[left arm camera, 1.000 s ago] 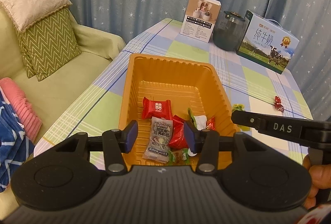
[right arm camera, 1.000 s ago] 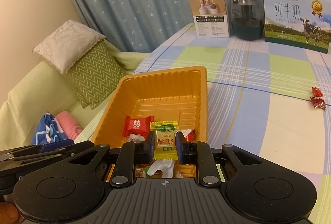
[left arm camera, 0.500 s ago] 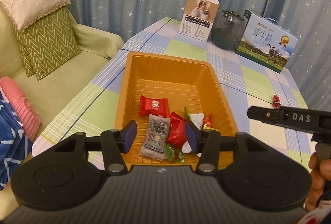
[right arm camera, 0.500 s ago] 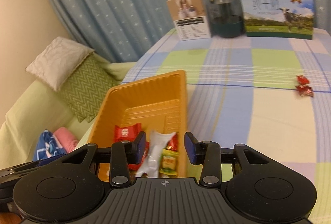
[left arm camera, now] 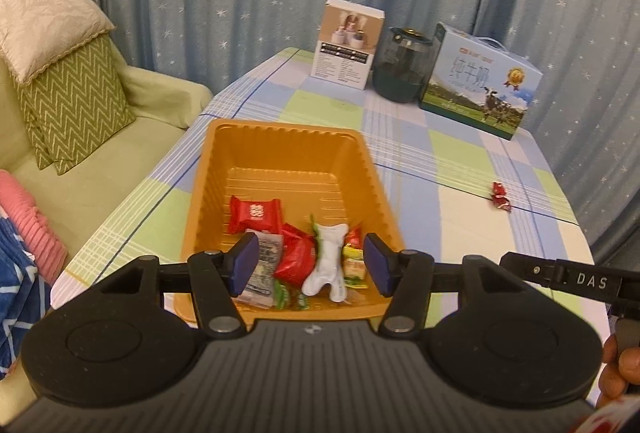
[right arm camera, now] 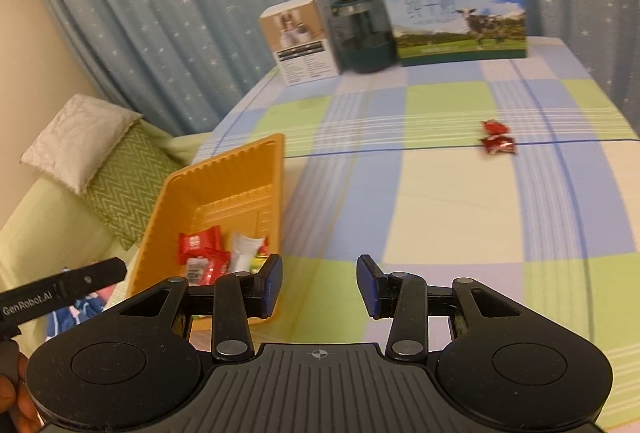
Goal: Organize snacks
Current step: 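Withdraw both tools from the tray toward the last red candy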
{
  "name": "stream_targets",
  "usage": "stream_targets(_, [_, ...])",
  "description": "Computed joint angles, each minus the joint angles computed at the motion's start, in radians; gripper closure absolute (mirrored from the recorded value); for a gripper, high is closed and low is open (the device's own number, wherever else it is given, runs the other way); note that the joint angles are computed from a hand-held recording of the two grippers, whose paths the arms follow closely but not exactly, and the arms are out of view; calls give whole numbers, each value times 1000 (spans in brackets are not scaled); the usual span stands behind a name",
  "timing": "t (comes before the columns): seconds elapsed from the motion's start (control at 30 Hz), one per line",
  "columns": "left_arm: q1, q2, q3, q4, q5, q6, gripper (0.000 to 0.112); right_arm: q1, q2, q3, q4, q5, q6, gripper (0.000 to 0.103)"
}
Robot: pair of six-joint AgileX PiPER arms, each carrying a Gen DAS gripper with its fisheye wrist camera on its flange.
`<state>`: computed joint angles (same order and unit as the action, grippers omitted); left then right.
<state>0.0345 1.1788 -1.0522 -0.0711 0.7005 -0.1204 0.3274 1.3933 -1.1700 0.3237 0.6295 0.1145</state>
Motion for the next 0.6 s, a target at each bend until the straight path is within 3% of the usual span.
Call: stream_targets(0.6, [-316,38,-64,215,33,-276,50,-156,-169,102,-60,59,-40,60])
